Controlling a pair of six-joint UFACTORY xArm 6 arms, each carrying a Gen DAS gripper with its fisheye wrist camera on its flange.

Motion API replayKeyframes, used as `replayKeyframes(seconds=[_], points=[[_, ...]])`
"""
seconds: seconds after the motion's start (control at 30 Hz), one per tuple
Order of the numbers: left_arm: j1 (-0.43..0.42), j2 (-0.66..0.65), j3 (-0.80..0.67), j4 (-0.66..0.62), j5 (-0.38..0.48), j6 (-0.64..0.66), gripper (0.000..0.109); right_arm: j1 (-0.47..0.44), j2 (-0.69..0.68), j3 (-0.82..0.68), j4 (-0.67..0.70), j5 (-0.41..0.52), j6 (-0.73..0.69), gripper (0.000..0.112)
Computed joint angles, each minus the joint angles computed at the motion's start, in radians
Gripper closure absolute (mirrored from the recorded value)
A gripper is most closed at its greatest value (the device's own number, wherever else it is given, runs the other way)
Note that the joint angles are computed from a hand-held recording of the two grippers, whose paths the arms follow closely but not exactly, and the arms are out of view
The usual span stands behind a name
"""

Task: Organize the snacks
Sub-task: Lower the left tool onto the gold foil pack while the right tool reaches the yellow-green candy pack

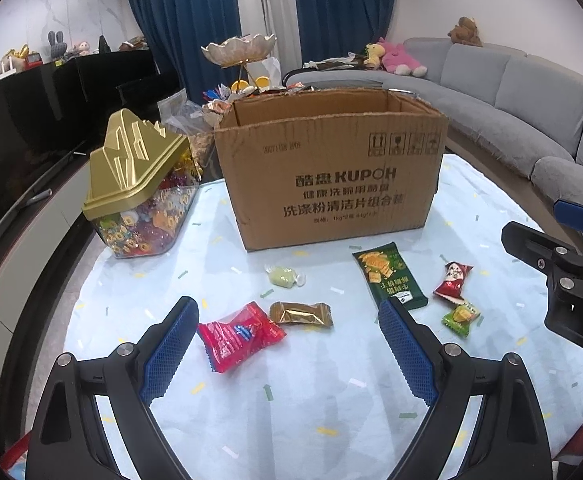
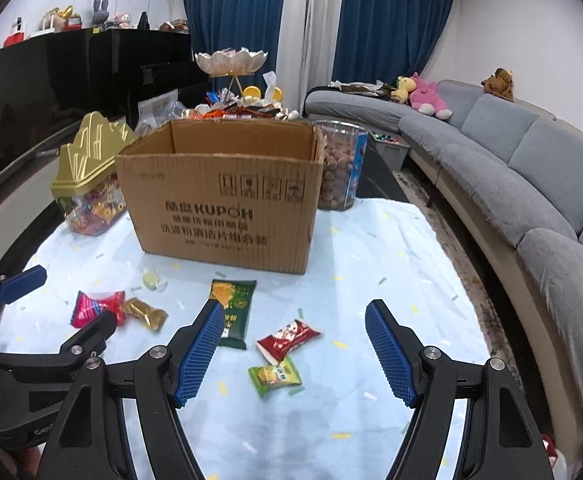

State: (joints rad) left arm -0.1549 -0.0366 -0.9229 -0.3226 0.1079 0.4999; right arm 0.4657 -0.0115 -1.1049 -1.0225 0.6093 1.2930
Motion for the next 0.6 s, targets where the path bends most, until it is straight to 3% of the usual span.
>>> replayKeyframes(seconds=[0.13, 0.6], points=[[0.001, 0.022, 0.003, 0.013, -0.020, -0.004, 0.016, 0.001, 0.014, 0.000, -0.002, -0.007, 0.000, 0.039], [-0.027, 0.102, -0.027, -0.129, -0.075, 0.139, 0.017, -0.018, 0.059, 0.010, 0.021, -0.049, 0.005, 0.039]])
